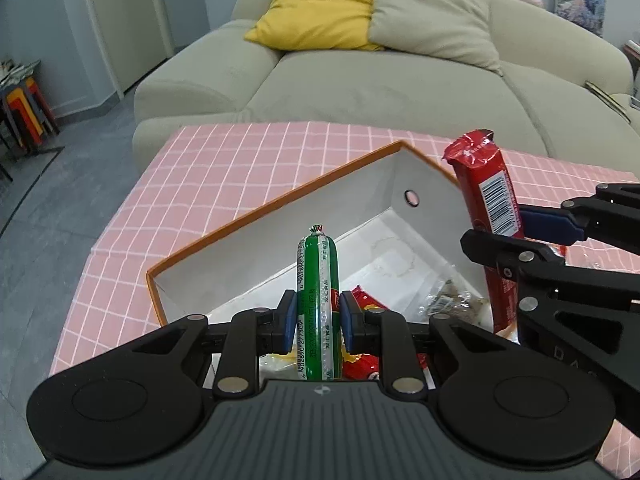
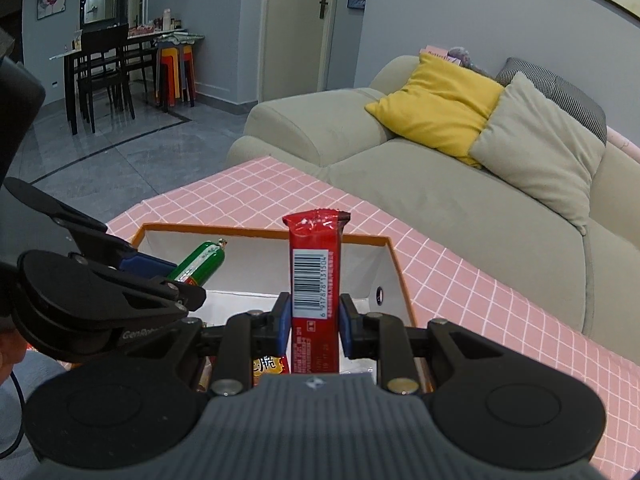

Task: Organize snacks
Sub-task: 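Carry the sausage and red bar over the box and open both tools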

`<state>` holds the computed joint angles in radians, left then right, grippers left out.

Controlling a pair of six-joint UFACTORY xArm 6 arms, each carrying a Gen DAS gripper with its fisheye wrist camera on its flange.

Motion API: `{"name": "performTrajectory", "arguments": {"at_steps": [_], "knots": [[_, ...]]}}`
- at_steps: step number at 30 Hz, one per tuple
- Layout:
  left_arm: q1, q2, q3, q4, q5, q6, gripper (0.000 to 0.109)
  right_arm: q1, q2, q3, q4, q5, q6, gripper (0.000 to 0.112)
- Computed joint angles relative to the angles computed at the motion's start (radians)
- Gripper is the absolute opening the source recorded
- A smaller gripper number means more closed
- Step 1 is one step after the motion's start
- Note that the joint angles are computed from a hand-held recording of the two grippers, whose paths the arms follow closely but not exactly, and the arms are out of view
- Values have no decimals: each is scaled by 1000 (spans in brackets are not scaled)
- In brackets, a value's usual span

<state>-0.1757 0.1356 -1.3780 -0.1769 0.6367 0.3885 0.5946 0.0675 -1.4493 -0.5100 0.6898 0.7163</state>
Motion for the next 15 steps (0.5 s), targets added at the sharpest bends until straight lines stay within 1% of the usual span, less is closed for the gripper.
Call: {"name": "performTrajectory", "arguments": {"at_steps": [3,9,15], "knots": [[6,24,-20,7,19,-26,24,-13,20,-10,31,-3,-24,21],[15,81,-65,32,58,-66,24,-22,91,-80,83,21,-79,21],[25,136,-116,63,112,-102,24,-28,187,-183,178,86,-177,21]]}}
